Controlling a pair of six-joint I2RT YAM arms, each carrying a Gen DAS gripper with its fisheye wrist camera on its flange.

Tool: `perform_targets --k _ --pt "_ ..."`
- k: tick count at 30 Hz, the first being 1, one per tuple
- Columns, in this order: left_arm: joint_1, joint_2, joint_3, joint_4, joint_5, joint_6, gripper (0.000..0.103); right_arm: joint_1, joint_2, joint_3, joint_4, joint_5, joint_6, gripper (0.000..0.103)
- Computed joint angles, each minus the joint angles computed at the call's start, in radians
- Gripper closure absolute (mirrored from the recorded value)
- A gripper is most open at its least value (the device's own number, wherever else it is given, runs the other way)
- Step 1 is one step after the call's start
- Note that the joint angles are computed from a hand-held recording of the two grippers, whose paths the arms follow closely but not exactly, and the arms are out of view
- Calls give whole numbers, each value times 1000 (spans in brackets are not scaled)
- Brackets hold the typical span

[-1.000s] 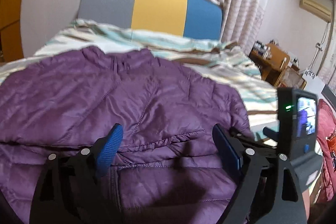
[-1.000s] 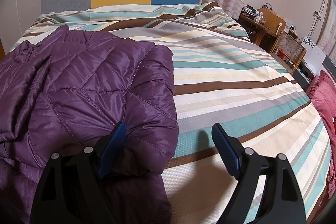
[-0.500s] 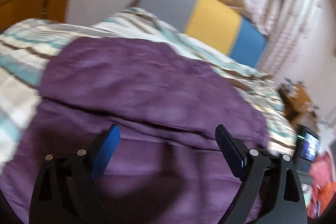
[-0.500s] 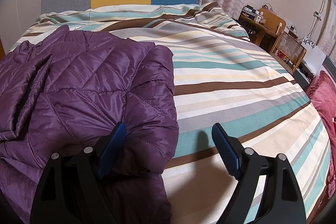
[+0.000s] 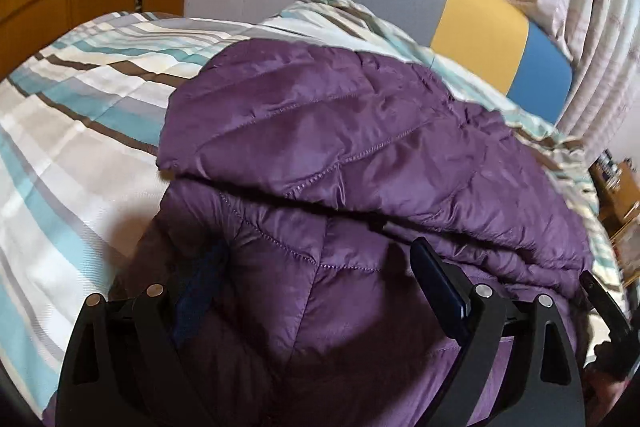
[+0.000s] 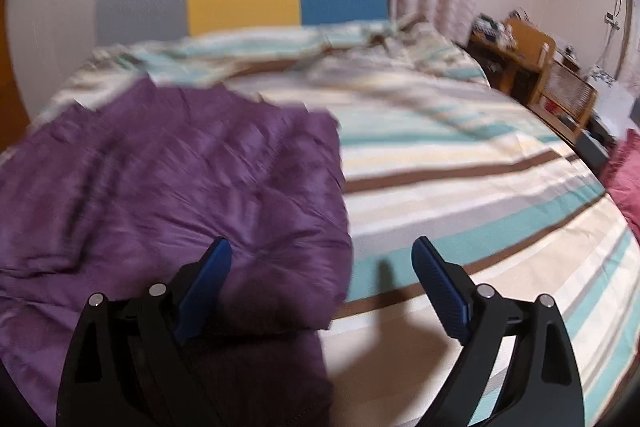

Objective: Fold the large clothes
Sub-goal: 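Grasp the jacket hem with both tools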

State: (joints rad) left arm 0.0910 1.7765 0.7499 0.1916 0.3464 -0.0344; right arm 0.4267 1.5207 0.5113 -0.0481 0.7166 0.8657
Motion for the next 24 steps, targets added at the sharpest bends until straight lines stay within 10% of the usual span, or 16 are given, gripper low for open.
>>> perform_targets --k 5,9,14,24 --pt "46 -63 -55 43 65 -27 8 134 -99 -14 7 80 -81 8" --pt "60 -139 -83 112 57 -29 8 181 -102 62 57 8 -233 28" --pt "7 -74 19 59 -56 16 8 131 116 315 78 -229 -320 47" --pt "49 -7 17 2 -2 8 8 62 404 490 11 -200 -342 59"
